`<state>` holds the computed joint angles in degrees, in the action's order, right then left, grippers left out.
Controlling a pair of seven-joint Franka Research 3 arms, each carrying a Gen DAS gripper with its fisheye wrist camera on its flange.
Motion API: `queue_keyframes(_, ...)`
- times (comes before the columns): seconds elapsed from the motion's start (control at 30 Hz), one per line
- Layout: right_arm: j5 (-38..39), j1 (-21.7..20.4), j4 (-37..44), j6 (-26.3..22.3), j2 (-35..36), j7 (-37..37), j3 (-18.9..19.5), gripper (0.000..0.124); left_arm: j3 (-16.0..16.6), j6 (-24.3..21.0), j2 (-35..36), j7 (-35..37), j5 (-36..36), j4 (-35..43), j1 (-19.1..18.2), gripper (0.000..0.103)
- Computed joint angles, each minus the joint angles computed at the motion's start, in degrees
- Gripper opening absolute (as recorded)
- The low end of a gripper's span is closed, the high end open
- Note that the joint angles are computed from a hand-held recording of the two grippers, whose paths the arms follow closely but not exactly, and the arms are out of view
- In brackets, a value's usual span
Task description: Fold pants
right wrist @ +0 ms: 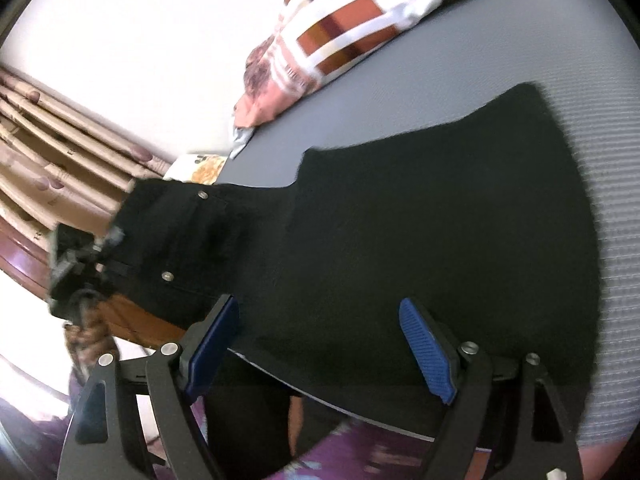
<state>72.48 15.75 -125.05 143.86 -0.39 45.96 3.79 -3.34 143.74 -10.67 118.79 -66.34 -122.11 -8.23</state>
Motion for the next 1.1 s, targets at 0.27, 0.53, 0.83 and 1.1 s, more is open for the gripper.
queue_keyframes(0.27,12.78,-5.22,-5.56,-6.93,-3.77,-6.46,-5.12,0.084,-9.19,-4.14,23.22,-3.68,12.19,22.88,-4.21,0.023)
queue_keyframes(0.53,17.88,-8.02,-6.93,-11.25,-3.38,-7.22,-6.2,0.089,-17.96,-16.7,36.11,-4.7,15.64,35.37,0.17,0.032)
queue_keyframes(0.83,19.07,-9.14,-4.03,-13.9,-2.46,-11.39,-5.42,0.09,-16.31,-1.55,24.39,-2.09,11.0,26.24,1.45,0.076)
queue_keyframes(1.1,8.81,-7.32,5.64,-9.65,5.35,-10.85,-2.66,0.089,-11.63,3.79,16.48,-8.67,10.19,10.03,2.14,0.076)
